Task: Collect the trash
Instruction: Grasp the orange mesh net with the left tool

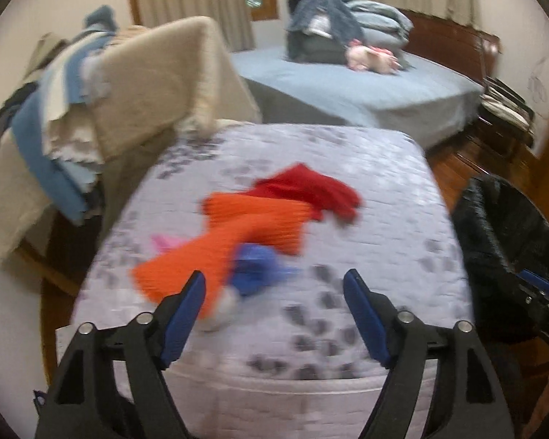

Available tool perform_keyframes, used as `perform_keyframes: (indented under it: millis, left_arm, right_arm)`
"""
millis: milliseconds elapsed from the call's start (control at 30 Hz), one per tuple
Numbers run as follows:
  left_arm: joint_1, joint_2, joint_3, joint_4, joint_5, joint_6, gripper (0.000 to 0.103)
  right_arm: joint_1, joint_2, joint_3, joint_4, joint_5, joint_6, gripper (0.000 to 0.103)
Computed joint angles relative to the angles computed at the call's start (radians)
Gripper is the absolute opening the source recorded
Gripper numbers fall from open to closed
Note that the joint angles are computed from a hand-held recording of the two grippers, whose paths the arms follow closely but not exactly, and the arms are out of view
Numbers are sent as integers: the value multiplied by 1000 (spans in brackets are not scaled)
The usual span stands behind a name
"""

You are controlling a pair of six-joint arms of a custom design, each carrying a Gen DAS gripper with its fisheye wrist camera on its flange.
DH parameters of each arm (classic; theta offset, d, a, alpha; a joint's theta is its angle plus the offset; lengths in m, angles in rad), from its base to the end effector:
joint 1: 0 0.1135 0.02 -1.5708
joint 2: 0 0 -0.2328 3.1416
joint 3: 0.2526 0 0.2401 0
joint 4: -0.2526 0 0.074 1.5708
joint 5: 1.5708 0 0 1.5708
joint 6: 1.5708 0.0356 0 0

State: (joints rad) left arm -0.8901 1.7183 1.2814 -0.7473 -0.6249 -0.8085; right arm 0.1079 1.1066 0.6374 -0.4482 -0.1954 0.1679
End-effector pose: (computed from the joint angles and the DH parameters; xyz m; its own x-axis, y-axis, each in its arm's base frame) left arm 0.2233 -0.2426 0.2045 -0.7580 0.0040 -0.6523 -0.0822 0.9914 0.1015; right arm 0.2145 0.0302 0.1836 -0.8156 0.0766 -0.5736 -0.0879 0.9633 0.2536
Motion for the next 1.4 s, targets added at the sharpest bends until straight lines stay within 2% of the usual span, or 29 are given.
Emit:
perform_keyframes:
  millis: [200,300,667,733,767,800,833,900,933,1100,1400]
  left_arm:
    - [70,-180,-214,70,1,39,83]
    - [91,-228,-298,157,32,98,86]
    - [184,-140,-350,302,82,227,86]
    - [198,-141,-355,313,95,230,79]
    - [206,-143,-360,319,106,233,68]
    - [216,-145,-364,322,118,234,53]
    - [228,-148,-368,325,138,238,45]
    - [245,-167,-386,339,168,243,21]
    - [248,-174,-393,344,173,244,16]
    - [278,-243,-444,362,205,243,8]
    - [358,-410,-514,315,215,229,7]
  right_arm:
    - [211,91,12,88,95,135,47]
    - [286,139,32,112,132,174,47]
    - [395,249,113,123,197,220,47]
    - [408,264,124,126,202,221,47]
    - [416,272,129,130,206,224,47]
    - [425,283,137,131,211,226,47]
    - [427,290,142,131,210,227,47]
    - [436,301,146,142,206,232,47]
    - [441,308,151,146,206,233,47]
    - [477,342,187,154,211,238,47]
    - [528,430,264,197,195,244,47]
